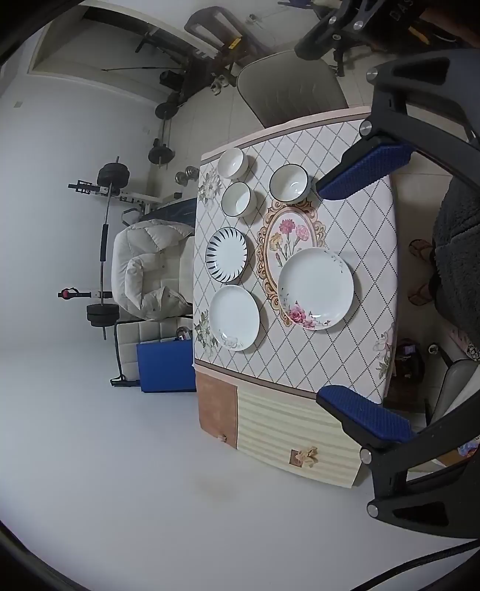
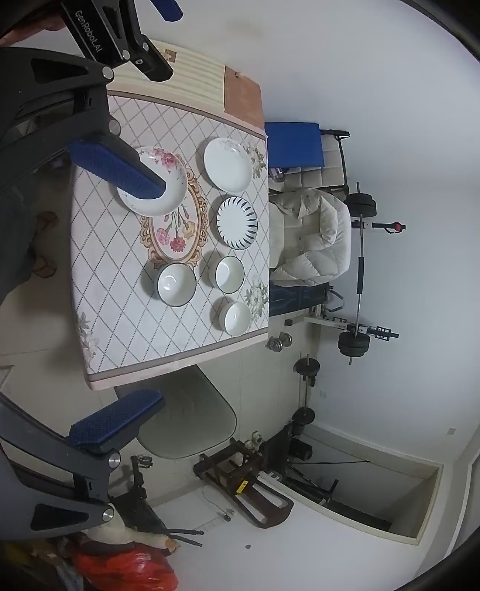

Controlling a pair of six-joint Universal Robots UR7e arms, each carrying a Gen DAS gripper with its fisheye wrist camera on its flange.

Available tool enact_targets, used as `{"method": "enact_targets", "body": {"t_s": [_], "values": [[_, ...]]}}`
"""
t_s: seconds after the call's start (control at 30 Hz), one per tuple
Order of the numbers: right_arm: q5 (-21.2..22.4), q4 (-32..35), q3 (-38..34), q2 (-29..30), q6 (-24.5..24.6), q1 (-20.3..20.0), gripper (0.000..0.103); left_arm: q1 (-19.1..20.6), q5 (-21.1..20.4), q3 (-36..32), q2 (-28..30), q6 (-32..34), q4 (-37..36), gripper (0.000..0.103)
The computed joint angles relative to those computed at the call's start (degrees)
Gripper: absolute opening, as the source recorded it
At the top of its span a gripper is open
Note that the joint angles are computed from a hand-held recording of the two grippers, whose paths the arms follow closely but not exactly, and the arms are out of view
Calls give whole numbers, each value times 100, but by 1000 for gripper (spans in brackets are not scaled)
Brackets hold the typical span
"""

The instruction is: Organize plates and bowls

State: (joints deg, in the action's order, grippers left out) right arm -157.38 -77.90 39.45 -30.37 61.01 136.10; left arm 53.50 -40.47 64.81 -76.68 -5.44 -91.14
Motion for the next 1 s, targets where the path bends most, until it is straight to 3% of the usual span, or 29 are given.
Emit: {"method": "enact_targets", "body": {"t_s": [0.27, 1.0], "values": [[14, 168, -42, 3, 236, 61, 103, -15, -38, 277, -217, 89, -146, 103], [10, 152, 32, -33, 263, 97, 103, -18, -28, 359, -282, 105, -264, 103]]}}
